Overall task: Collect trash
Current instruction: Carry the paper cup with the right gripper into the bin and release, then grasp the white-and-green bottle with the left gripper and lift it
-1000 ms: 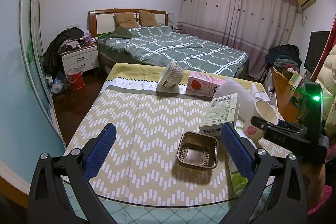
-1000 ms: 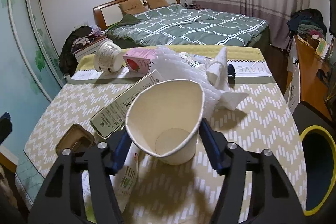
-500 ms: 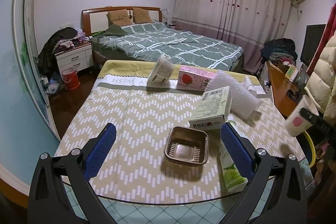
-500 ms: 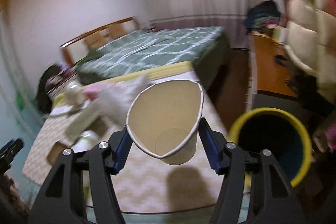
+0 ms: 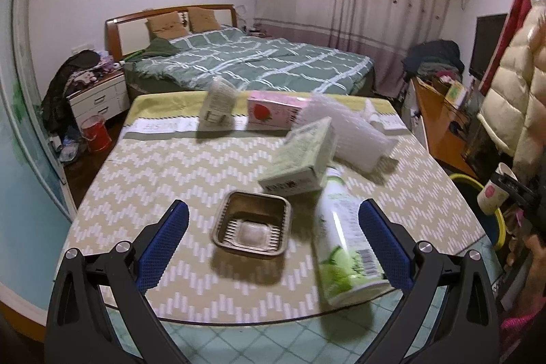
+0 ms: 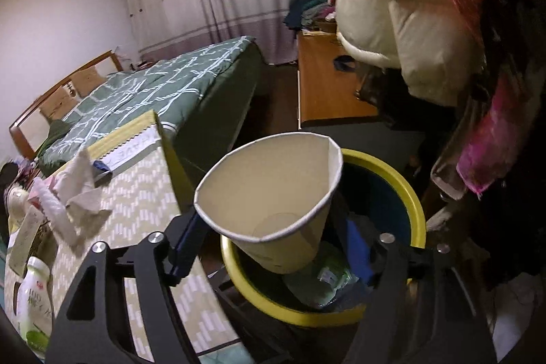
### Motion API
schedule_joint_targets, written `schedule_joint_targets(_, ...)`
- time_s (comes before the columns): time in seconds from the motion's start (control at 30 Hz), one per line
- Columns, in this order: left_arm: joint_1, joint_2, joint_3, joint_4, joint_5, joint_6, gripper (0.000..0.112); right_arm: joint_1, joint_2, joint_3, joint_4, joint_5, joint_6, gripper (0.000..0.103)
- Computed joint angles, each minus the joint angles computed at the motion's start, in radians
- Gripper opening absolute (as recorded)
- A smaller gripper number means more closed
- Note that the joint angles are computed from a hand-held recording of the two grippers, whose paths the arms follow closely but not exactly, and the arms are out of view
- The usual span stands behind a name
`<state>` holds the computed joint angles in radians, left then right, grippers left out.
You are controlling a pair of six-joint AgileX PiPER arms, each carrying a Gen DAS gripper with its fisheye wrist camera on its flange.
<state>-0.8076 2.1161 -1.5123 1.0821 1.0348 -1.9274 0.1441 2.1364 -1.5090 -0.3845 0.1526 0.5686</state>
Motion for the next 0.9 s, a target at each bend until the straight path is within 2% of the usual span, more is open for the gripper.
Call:
schedule_joint_targets(0.03,-0.001,0.008,-0.014,-0.004,-0.006,0.011,0.098,0.002,0.007,-0.003,-0.058,0.003,0.057,0.071)
schedule_joint_targets(0.13,-0.005,0.044,-0.070,-0.021,-0.024,0.063,0.098,0.001,0.010,-0.001,-0.047,-0.001,0.050,0.073)
schedule_joint_targets(0.2,-0.006,0.074,-0.117,-0.042,-0.033,0.105,0.098,0.002,0.001,0.009,-0.118,-0.006,0.124,0.075)
schedule_joint_targets(0.37,0.007,0.130,-0.195,-0.105,-0.081,0.172,0.098,0.001,0.002,0.005,-0.109,-0.004,0.114,0.076)
schedule_joint_targets(0.53,0.014,0.196,-0.284,-0.177,-0.067,0.242,0.097,0.003,0.003,0.001,-0.089,0.000,0.093,0.076)
schedule_joint_targets(0.6,0.020,0.230,-0.332,-0.217,-0.051,0.280,0.090,0.002,0.004,-0.001,-0.081,0.001,0.084,0.076)
schedule_joint_targets(0.7,0.033,0.264,-0.377,-0.268,-0.047,0.314,0.079,-0.004,0.008,-0.006,0.012,0.000,-0.008,0.076)
schedule_joint_targets(0.83,0.043,0.297,-0.420,-0.295,-0.033,0.337,0.069,-0.008,0.008,-0.004,0.084,-0.005,-0.079,0.076)
schedule_joint_targets(0.9,0.044,0.314,-0.443,-0.298,-0.025,0.347,0.059,-0.009,0.009,-0.006,0.124,-0.004,-0.120,0.076)
